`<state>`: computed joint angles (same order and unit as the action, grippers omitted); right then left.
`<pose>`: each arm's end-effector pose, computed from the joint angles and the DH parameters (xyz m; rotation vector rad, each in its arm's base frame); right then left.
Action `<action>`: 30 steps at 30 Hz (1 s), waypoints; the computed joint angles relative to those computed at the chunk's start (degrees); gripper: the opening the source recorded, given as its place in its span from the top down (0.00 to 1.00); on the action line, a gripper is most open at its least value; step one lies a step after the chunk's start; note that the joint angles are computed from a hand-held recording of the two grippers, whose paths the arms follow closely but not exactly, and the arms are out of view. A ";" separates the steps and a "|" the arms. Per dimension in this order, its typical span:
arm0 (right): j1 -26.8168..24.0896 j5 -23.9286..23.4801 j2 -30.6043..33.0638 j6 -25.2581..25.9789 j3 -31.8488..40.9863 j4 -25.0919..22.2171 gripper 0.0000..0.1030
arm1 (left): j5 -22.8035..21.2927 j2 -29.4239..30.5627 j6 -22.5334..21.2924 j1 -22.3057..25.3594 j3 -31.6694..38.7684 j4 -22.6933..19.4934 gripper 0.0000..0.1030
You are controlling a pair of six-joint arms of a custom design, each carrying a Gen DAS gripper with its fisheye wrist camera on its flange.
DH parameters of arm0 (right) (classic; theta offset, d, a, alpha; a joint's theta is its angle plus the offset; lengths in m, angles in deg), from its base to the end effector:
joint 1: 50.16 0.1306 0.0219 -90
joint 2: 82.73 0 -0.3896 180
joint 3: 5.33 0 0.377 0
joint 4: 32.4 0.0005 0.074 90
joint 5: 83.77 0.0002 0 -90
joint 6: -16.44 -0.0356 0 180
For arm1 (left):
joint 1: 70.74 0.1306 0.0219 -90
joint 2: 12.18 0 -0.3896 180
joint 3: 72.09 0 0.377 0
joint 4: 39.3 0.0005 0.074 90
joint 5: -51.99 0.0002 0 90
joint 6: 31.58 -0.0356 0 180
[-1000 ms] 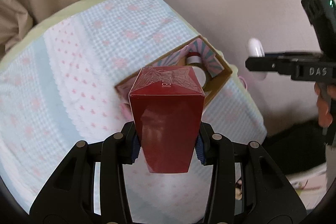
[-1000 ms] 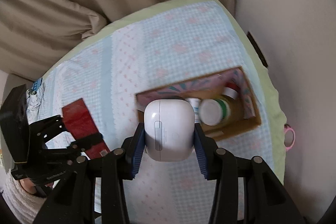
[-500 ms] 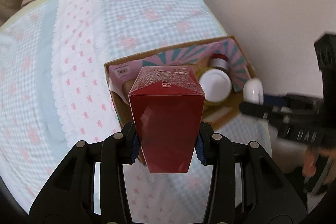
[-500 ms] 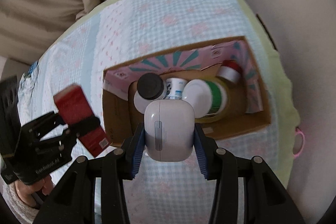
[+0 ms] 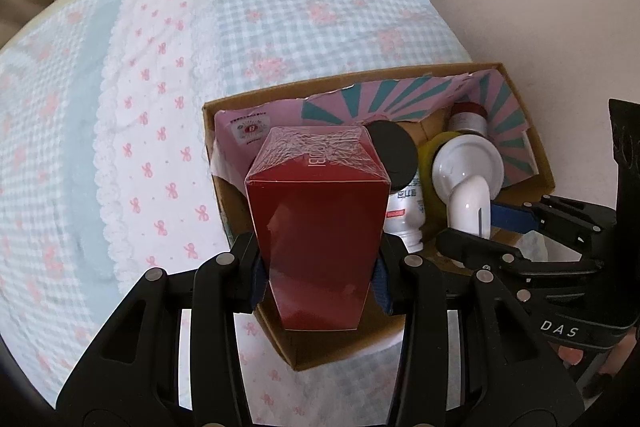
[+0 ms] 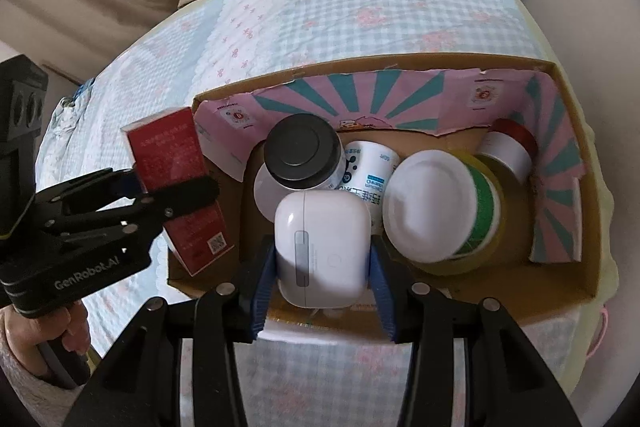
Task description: Organize rigid objects
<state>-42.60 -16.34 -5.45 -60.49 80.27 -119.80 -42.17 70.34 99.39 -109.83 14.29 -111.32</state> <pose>0.3246 0.0564 0.4602 -0.5700 2.8251 0.5611 0.3024 -0.2430 0.4405 -0.0653 2.7906 -0.2687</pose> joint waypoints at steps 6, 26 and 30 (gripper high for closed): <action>0.97 1.24 0.25 2.33 -2.05 1.77 0.54 | 0.61 -0.17 1.66 0.97 0.53 0.63 0.21; -1.50 3.90 -2.89 2.26 -2.53 0.58 0.00 | 1.57 -2.15 0.49 1.32 1.51 -2.19 0.00; -1.48 4.22 -3.15 1.50 -0.42 -0.54 0.00 | -0.29 -3.01 0.94 0.51 4.52 -4.46 0.00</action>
<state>-44.08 -12.12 -8.60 -59.00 79.85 -120.34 -42.47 67.32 100.33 -109.32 18.81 -115.78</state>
